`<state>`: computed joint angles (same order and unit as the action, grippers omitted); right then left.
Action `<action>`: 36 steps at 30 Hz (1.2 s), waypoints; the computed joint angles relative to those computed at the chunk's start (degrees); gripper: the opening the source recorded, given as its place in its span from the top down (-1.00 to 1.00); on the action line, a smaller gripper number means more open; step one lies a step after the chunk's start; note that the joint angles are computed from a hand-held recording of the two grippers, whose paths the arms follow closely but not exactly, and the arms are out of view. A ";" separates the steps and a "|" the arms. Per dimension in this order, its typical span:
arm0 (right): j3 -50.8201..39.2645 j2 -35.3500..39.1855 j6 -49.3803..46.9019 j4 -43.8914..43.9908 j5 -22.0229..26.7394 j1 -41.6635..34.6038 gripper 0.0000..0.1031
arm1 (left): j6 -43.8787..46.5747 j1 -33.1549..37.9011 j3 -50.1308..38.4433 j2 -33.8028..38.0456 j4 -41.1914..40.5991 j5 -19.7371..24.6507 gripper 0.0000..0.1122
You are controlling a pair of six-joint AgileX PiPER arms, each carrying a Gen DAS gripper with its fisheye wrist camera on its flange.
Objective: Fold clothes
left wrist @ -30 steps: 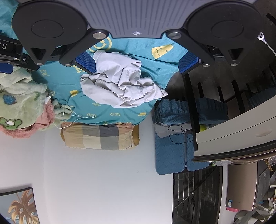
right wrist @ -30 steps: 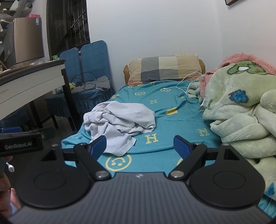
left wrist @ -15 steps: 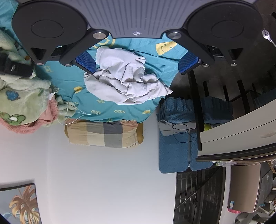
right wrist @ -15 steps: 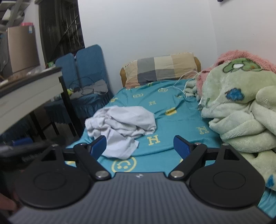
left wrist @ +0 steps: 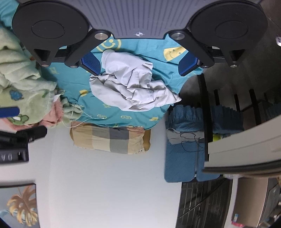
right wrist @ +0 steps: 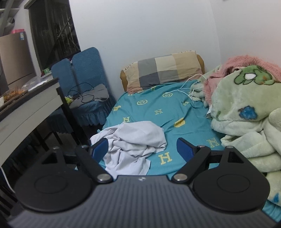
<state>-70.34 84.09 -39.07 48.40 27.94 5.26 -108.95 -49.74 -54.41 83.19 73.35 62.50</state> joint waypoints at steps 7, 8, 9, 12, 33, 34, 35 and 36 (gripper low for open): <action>1.38 9.61 -20.54 18.81 -1.32 -3.54 -0.67 | 9.66 14.94 -11.48 13.30 0.59 -16.59 -0.52; 0.95 11.20 -22.26 20.61 -0.72 -4.22 -0.67 | 10.34 16.96 -14.06 16.33 1.78 -18.64 -0.51; 0.45 12.79 -23.77 22.21 -0.12 -4.87 -0.67 | 11.13 18.81 -16.95 19.51 2.79 -20.34 -0.50; -1.65 17.18 -26.75 26.08 0.96 -6.68 -0.67 | 16.11 23.73 -27.22 29.45 2.03 -23.76 -0.41; -6.47 25.70 -39.32 38.95 1.27 -6.00 -0.67 | -3.95 27.85 -16.53 18.56 21.53 -33.31 0.94; -5.54 24.95 -41.41 41.02 1.52 -6.24 -0.67 | -3.90 26.60 -14.13 15.27 21.28 -32.79 0.94; -4.83 24.26 -42.77 42.30 1.85 -6.51 -0.67 | -3.40 25.21 -11.72 11.82 20.64 -32.18 0.94; -4.12 23.56 -44.08 43.52 2.22 -6.78 -0.67 | -2.51 23.63 -8.93 7.98 19.57 -31.37 0.94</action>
<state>-74.46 107.65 -83.14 91.92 30.16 -1.52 -111.47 -26.11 -63.34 91.16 92.93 31.13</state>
